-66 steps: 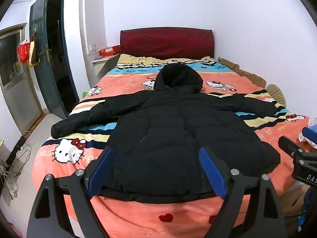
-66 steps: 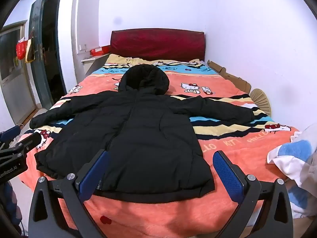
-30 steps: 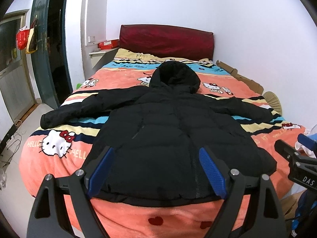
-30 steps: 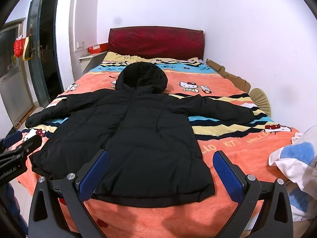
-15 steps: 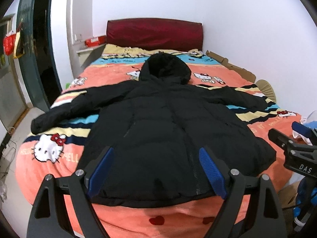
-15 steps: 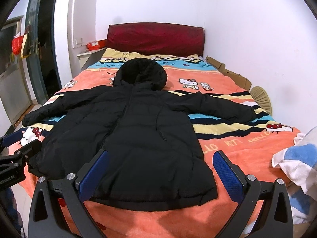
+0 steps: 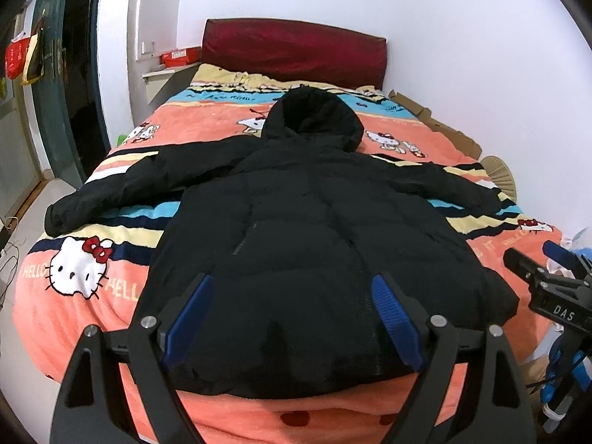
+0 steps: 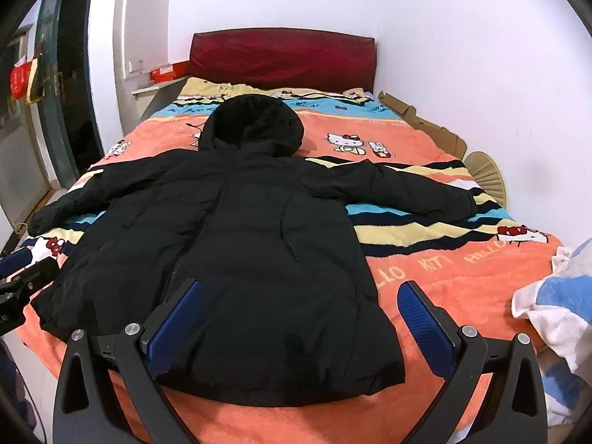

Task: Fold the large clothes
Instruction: 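Grasp the jacket sleeve with the left gripper and lift it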

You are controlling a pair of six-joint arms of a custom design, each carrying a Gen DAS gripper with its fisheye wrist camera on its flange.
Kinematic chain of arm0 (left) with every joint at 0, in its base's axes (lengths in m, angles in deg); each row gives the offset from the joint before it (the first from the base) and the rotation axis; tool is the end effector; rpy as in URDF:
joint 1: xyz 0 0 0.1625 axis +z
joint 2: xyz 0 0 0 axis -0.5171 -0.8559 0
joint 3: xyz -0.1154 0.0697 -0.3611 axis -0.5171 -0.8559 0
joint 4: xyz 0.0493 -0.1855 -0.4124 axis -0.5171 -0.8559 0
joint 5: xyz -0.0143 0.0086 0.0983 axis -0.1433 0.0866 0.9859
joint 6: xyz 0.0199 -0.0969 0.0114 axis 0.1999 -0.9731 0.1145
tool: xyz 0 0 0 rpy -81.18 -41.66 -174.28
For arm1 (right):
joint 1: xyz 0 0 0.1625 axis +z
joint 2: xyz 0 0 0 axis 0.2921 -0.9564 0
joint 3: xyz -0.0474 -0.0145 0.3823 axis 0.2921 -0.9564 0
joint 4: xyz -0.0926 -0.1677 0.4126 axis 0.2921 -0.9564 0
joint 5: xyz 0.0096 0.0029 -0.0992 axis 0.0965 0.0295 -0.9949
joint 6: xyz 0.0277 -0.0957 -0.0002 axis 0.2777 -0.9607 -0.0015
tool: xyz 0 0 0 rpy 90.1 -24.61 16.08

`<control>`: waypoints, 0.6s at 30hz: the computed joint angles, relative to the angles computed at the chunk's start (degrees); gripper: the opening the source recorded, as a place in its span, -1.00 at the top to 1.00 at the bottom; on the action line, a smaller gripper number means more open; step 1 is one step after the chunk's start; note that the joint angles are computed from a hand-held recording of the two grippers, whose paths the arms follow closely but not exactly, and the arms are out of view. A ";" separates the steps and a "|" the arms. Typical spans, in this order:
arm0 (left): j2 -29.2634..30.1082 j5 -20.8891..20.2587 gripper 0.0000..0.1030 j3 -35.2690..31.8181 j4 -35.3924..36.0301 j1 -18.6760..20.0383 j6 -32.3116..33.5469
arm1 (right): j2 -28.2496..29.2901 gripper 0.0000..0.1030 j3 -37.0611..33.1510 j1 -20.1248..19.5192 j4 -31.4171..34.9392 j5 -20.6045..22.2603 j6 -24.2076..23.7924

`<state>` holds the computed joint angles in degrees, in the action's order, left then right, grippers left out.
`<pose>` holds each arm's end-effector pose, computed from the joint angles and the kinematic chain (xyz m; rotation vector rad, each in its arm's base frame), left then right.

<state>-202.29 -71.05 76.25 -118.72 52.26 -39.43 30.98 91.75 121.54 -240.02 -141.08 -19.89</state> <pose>-0.1144 -0.2815 0.4812 0.0341 2.1561 -1.1204 0.5083 -0.3735 0.1032 0.7943 -2.2168 0.8499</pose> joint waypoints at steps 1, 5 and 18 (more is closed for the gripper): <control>-0.25 -0.11 -0.70 0.05 -1.77 0.74 1.81 | 0.22 -0.99 -0.38 -0.04 0.27 -0.13 0.03; -1.30 -0.28 -0.70 -0.16 -6.62 3.81 6.28 | 1.12 -0.99 -2.03 -0.04 0.91 -0.80 -0.43; -4.73 5.07 -0.69 -4.19 -16.87 19.97 16.47 | 5.91 -0.99 -8.78 -1.96 3.45 -2.35 -0.96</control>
<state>-207.02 -65.99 72.06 -135.59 72.23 -22.96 36.89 82.97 119.58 -236.57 -143.43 -20.86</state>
